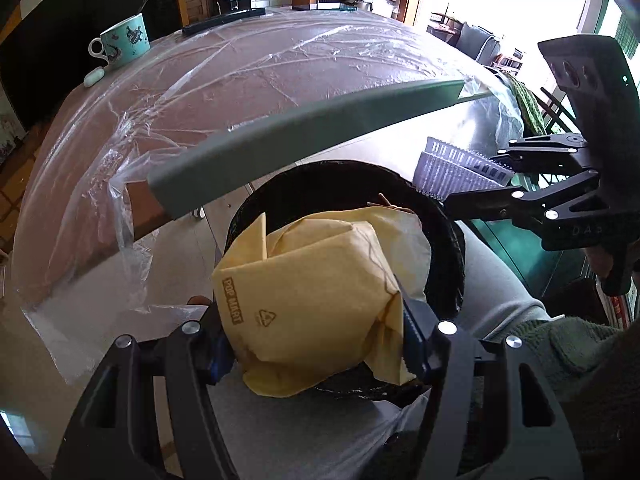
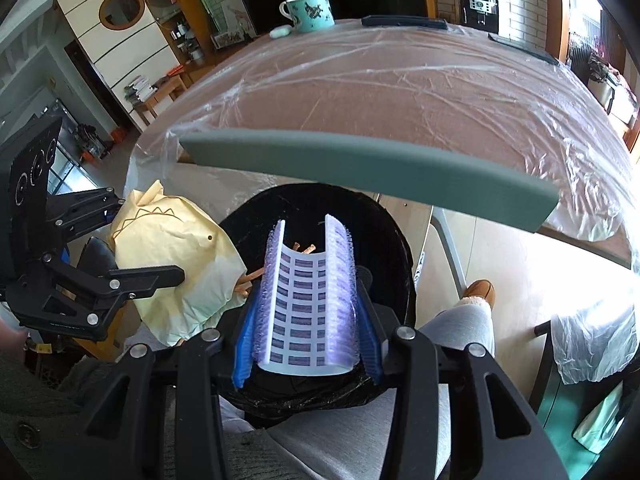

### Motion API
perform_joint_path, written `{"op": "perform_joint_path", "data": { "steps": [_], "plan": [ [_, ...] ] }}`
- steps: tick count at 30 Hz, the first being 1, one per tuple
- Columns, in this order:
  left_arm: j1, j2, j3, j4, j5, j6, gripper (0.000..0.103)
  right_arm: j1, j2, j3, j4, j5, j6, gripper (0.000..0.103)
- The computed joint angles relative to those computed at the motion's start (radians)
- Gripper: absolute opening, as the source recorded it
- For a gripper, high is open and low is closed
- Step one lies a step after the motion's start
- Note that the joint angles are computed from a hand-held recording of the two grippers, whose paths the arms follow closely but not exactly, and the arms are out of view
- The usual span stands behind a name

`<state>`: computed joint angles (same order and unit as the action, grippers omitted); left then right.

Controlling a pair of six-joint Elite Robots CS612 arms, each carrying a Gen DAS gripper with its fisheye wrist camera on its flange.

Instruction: Collect trash

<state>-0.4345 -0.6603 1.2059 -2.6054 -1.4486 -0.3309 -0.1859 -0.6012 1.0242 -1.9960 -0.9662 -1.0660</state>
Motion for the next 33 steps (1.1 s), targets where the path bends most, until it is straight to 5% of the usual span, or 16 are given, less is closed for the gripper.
{"op": "perform_joint_path", "data": {
  "steps": [21,23,24,25,30,33],
  "plan": [
    [-0.001,0.071,-0.084,0.111,0.065,0.011,0.066,0.035,0.06,-0.025,-0.088,-0.115,0.09,0.044],
    [0.001,0.073,-0.08,0.087,0.07,0.008,0.079,0.033,0.06,-0.023,-0.098,-0.105,0.104,0.062],
    [0.005,0.075,-0.082,0.087,0.061,0.003,0.082,0.029,0.058,-0.016,-0.117,-0.088,0.122,0.077],
    [0.008,0.075,-0.08,0.081,0.043,-0.001,0.083,0.025,0.056,-0.012,-0.128,-0.07,0.136,0.082],
    [0.017,0.066,-0.071,0.059,-0.006,-0.019,0.084,0.016,0.052,-0.027,-0.094,-0.049,0.133,0.082],
    [0.023,0.031,-0.037,-0.02,-0.057,-0.025,0.084,0.002,0.03,-0.032,-0.047,0.023,0.106,0.083]
  ]
}}
